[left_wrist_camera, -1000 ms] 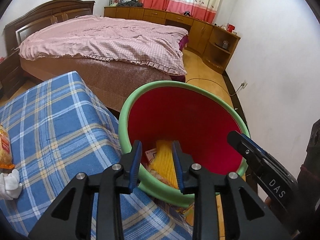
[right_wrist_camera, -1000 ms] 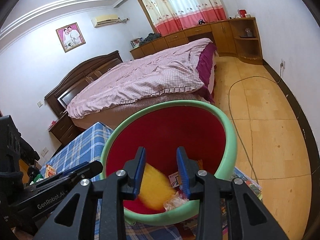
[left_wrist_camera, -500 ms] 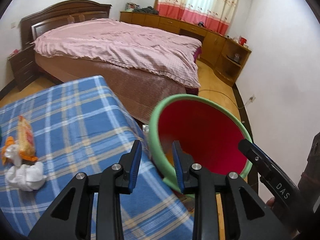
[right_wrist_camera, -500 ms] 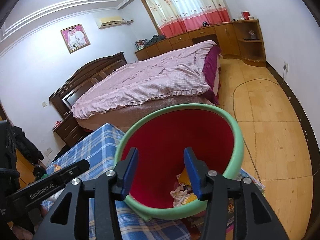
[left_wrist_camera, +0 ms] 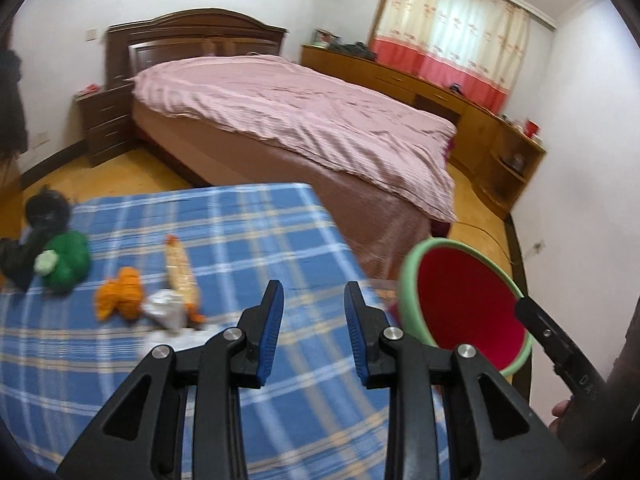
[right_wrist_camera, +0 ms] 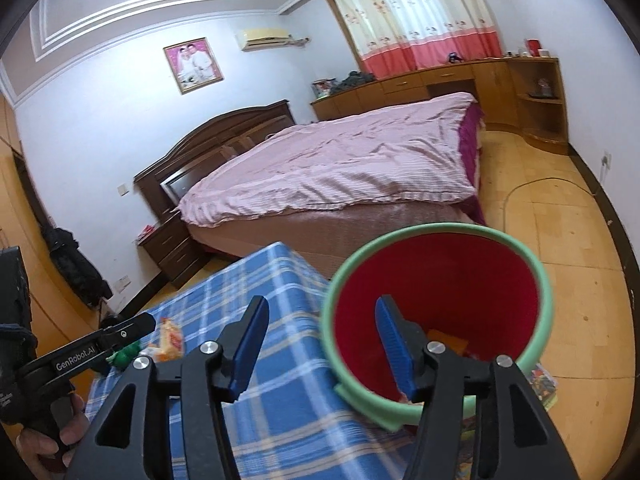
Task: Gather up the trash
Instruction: 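Move both open tools back over the table clutter, then grasp the orange cloth bundle with the left tool while the right tool grasps the snack bag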
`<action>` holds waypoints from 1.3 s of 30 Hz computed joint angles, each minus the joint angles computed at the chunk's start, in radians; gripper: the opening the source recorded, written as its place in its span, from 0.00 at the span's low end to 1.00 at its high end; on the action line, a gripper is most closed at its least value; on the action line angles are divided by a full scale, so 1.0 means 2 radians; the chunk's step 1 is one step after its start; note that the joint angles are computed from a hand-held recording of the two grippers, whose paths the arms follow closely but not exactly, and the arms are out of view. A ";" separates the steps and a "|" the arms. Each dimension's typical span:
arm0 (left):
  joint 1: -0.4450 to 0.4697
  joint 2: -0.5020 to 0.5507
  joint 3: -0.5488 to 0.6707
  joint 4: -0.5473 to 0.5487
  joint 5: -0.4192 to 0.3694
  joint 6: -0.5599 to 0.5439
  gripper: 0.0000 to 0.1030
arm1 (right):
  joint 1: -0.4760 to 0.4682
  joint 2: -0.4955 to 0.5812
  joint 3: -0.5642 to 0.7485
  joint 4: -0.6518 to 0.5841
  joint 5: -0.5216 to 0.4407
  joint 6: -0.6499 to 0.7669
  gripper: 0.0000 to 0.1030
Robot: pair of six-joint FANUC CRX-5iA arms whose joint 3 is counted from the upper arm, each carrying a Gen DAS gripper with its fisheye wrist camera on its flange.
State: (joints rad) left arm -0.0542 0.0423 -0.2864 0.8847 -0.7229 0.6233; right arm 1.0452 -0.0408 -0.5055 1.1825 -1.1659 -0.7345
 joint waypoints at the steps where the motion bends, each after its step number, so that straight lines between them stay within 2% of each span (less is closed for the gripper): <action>1: 0.007 0.002 0.004 -0.003 0.000 0.006 0.30 | -0.001 0.004 0.006 0.001 0.003 0.005 0.58; 9: 0.054 0.021 0.029 -0.030 0.017 0.025 0.30 | -0.015 0.042 0.058 0.008 0.038 0.047 0.59; 15: 0.079 0.049 0.061 -0.071 0.021 0.060 0.30 | -0.031 0.072 0.100 0.002 0.064 0.086 0.60; 19: 0.086 0.072 0.085 -0.105 0.016 0.099 0.38 | -0.045 0.096 0.129 -0.009 0.089 0.115 0.60; 29: 0.081 0.143 0.153 -0.185 -0.022 0.185 0.43 | -0.074 0.148 0.182 -0.051 0.144 0.172 0.61; 34: 0.078 0.171 0.179 -0.200 -0.041 0.210 0.43 | -0.087 0.175 0.210 -0.081 0.165 0.206 0.61; 39: 0.073 0.178 0.179 -0.215 -0.029 0.225 0.58 | -0.098 0.195 0.232 -0.105 0.185 0.234 0.61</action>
State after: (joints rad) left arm 0.0913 0.3978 0.0717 0.4545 -0.7808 1.0737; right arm 0.8500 0.3490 -0.0419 0.9725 -0.7964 -0.2663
